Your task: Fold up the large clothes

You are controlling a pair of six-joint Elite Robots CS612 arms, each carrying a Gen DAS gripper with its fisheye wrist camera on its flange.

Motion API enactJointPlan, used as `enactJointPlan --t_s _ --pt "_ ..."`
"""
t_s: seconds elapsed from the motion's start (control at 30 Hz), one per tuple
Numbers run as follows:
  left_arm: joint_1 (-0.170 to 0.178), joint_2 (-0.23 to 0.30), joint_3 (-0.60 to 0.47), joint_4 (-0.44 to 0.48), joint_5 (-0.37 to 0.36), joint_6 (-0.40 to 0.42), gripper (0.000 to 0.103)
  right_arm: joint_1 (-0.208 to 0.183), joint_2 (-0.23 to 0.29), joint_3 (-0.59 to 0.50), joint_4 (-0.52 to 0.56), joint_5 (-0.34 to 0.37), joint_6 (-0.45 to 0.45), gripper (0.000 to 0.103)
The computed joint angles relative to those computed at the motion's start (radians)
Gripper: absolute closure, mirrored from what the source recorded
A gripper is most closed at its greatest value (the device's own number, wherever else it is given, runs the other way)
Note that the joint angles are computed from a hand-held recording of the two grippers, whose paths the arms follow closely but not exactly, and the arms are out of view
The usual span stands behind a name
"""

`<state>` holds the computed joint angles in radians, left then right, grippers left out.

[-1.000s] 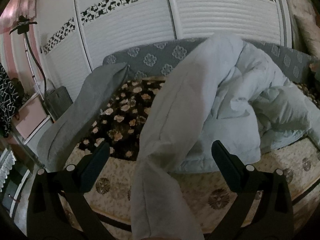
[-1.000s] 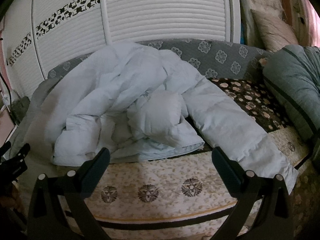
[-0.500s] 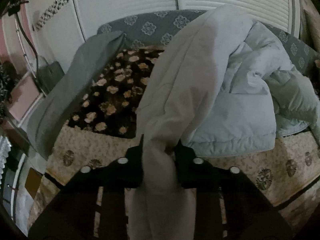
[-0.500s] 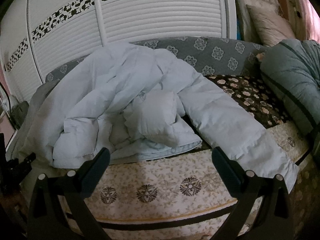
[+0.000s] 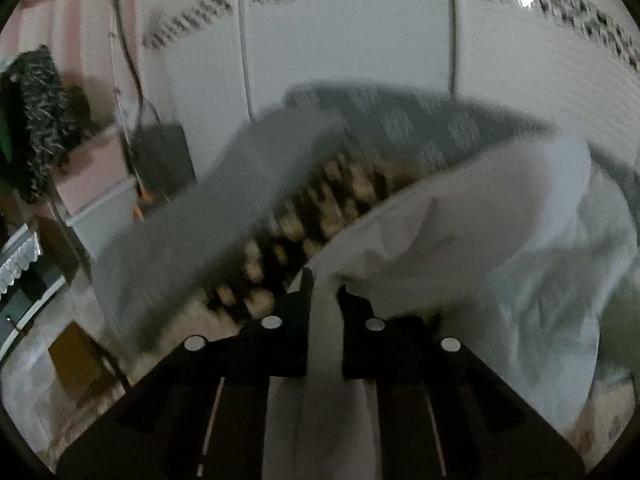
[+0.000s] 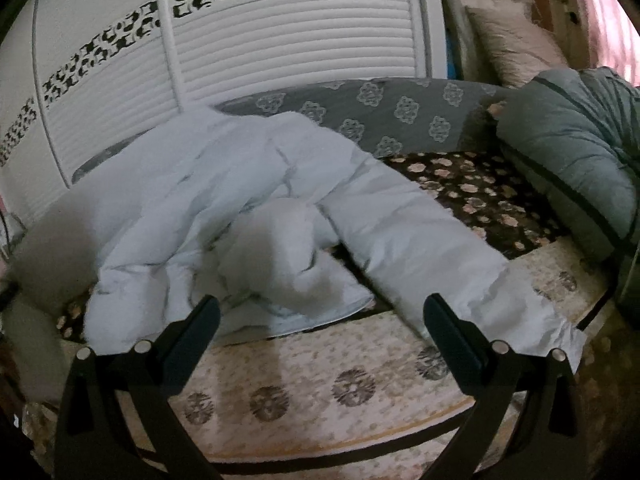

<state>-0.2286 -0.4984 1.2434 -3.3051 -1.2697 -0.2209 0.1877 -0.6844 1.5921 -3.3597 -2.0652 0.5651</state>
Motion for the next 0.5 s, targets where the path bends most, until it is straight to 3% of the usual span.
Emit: enactJointPlan --t_s 0.07,0.13,0.2,0.3,0.33,0.4,0.43,0.5 --pt "0.016 0.012 -0.043 0.004 0.056 -0.046 0.091 -0.009 0.000 -0.006 0.025 -0.017 0.001 0.002" --pt "0.031 0.038 -0.113 0.086 0.112 -0.086 0.090 -0.024 0.002 -0.017 0.060 -0.022 0.006 0.002" --pt "0.037 0.062 -0.166 0.167 0.143 -0.101 0.078 -0.037 0.008 -0.030 0.092 -0.021 0.015 0.002" --pt "0.038 0.075 -0.190 0.243 0.133 -0.162 0.060 -0.053 0.030 -0.062 0.142 0.000 0.029 0.002" --pt "0.033 0.075 -0.185 0.229 0.151 -0.162 0.052 -0.058 0.039 -0.071 0.149 0.017 0.026 0.002" --pt "0.012 0.068 -0.170 0.151 0.208 -0.158 0.006 -0.063 0.063 -0.096 0.171 0.048 0.011 0.002" --pt "-0.001 0.057 -0.127 0.068 0.240 -0.137 0.003 -0.065 0.073 -0.109 0.185 0.067 -0.006 0.002" --pt "-0.020 0.037 -0.069 -0.068 0.196 -0.050 0.003 -0.062 0.088 -0.125 0.200 0.084 -0.030 0.002"
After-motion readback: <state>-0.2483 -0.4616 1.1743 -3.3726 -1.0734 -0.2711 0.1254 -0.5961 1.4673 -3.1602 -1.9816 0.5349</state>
